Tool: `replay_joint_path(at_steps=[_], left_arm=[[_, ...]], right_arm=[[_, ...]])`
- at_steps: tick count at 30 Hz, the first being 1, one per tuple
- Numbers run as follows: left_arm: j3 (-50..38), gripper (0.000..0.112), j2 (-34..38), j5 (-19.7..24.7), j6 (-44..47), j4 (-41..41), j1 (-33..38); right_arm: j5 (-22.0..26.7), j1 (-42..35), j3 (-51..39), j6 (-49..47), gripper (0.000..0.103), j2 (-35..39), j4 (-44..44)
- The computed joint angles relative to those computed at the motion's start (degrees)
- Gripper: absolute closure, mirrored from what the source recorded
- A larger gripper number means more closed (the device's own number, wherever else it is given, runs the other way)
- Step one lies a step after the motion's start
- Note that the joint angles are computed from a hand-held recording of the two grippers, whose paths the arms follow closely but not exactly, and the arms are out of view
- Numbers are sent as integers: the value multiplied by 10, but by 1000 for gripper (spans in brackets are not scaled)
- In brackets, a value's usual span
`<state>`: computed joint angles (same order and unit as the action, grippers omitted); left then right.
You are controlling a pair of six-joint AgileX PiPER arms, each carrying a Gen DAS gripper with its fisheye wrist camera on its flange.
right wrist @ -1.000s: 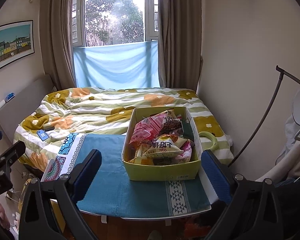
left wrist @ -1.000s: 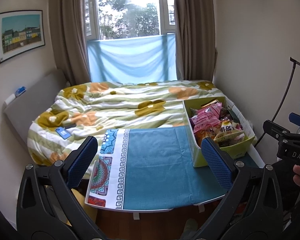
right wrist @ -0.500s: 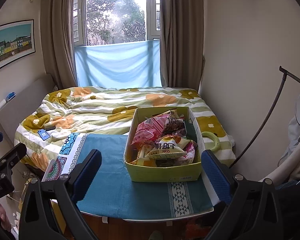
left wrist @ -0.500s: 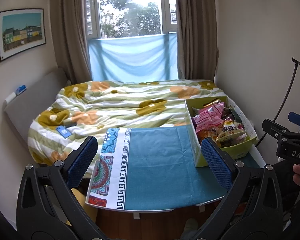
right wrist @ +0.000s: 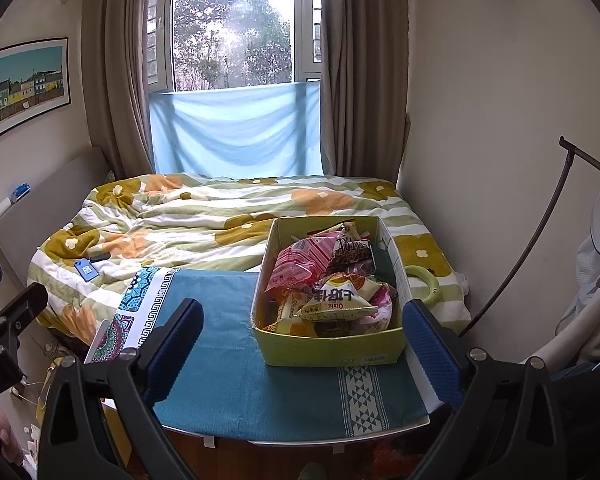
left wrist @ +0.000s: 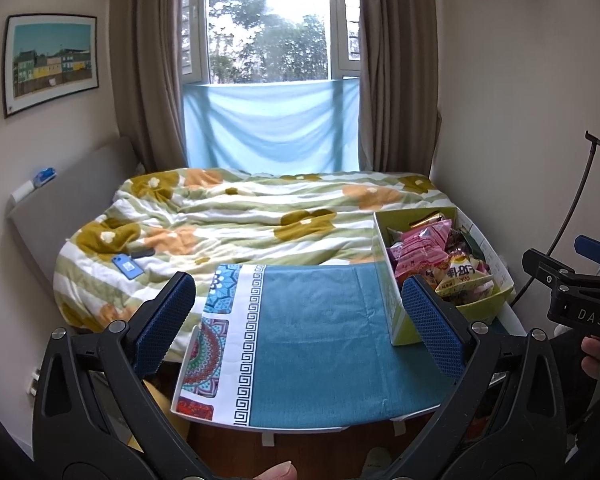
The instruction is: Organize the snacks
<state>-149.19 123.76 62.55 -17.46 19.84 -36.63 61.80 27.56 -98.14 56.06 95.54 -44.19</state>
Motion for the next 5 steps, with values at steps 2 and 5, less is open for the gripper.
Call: replay_joint_path(at_steps=[2, 5], left_arm=[[24, 10, -12, -14, -7, 4, 2], [19, 10, -8, -14, -8, 0, 7]], right_arm=[[1, 4, -3, 4, 4, 3, -5], [3, 8, -3, 10, 4, 5, -8]])
